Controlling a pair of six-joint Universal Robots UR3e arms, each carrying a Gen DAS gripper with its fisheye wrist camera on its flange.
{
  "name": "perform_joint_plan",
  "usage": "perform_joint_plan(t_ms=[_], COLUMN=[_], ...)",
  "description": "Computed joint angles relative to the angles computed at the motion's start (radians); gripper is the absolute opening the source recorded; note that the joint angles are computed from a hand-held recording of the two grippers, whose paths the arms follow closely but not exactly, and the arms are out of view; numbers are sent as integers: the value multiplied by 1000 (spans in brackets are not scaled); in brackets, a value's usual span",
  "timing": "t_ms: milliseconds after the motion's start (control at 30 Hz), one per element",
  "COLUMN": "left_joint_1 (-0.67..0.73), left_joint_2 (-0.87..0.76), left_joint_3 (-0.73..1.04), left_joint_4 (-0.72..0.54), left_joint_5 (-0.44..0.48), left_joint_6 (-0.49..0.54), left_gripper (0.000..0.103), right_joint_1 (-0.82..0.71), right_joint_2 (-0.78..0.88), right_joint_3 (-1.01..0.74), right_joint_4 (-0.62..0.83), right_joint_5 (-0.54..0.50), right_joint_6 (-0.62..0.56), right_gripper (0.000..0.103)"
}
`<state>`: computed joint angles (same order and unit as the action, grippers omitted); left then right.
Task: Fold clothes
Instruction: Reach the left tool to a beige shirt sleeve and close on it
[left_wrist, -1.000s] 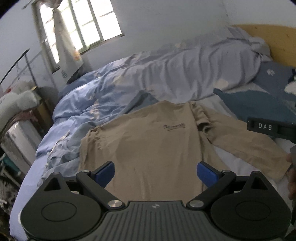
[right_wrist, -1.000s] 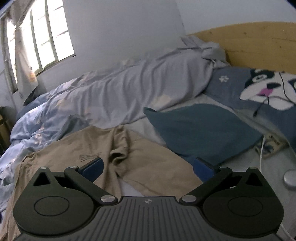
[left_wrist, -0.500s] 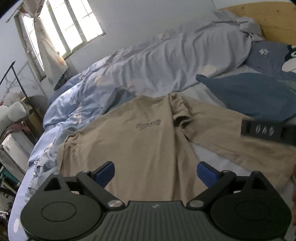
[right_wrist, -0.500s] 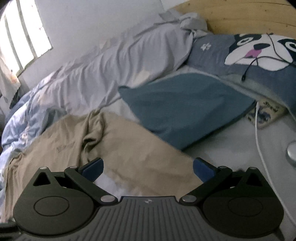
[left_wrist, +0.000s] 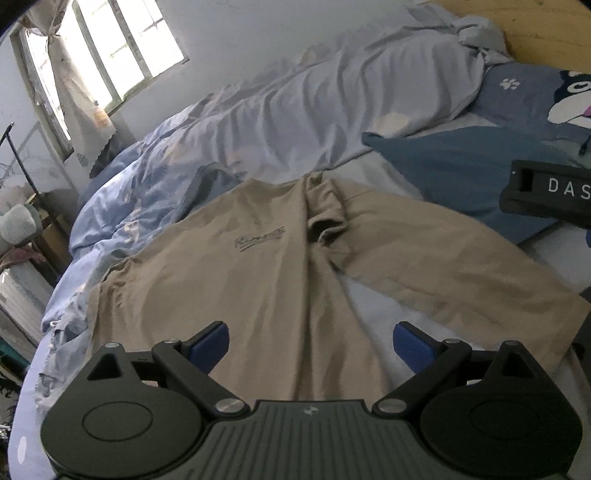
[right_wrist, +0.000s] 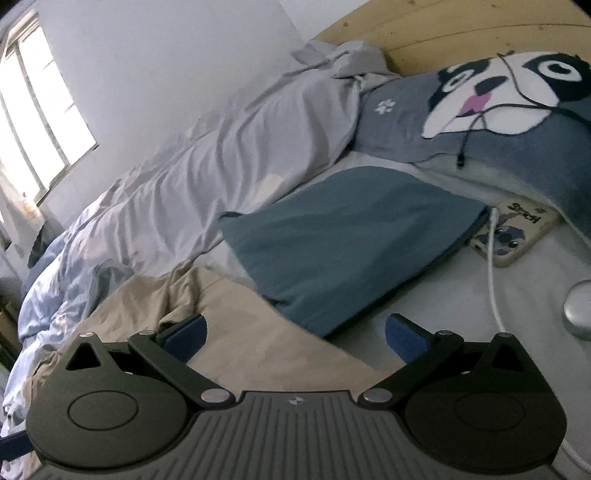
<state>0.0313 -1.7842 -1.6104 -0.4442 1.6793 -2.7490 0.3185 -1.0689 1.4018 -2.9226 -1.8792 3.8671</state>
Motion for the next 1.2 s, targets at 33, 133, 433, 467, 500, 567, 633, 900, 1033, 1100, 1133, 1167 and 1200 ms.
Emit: perform_joint_plan(t_ms=[33, 133, 433, 467, 500, 567, 633, 900, 1033, 1100, 1133, 1167, 1200], left_joint_1=[-3, -8, 71, 71, 69, 61, 52, -40, -70, -84, -91, -99, -107], left_joint_2=[-3, -17, -26, -36, -48, -75, -106, -205, -233, -244, -248, -252, -257], left_joint_3=[1, 0, -145, -154, -161, -163, -158, -141, -146, -157, -164, -171, -174], left_joint_4=[4, 18, 149, 154, 161, 164, 172, 253, 291, 335, 361, 386, 403], left_joint_5=[-8, -51, -512, -554, -590, -650, -702, -703, -651, -621, -606, -589, -572], left_joint_6=[1, 3, -7, 10, 30, 75, 113, 157, 132, 128, 125, 119, 114], left_gripper=[98, 98, 98, 98, 98, 98, 92, 70, 59, 56, 53, 51, 49], right_joint_1=[-7, -30, -72, -89, -94, -89, -77, -102, -84, -79, -79, -78, -76], right_joint_2=[-15, -57, -176, -193, -199, -204, -199, -231, -210, -208, -208, -208, -206], right_joint_3=[30, 114, 301, 332, 347, 357, 353, 409, 384, 382, 386, 389, 390], right_joint_4=[-33, -128, -284, -319, -352, -391, -404, -415, -434, -435, -444, -453, -462], right_joint_5=[-10, -40, -158, -129, -120, -151, -208, -215, -209, -213, -216, -219, -225], right_joint_6=[3, 12, -4, -11, -18, -48, -48, 30, -14, -9, -4, 2, 5], right_gripper=[103, 103, 103, 103, 103, 103, 103, 103, 103, 103, 103, 103, 103])
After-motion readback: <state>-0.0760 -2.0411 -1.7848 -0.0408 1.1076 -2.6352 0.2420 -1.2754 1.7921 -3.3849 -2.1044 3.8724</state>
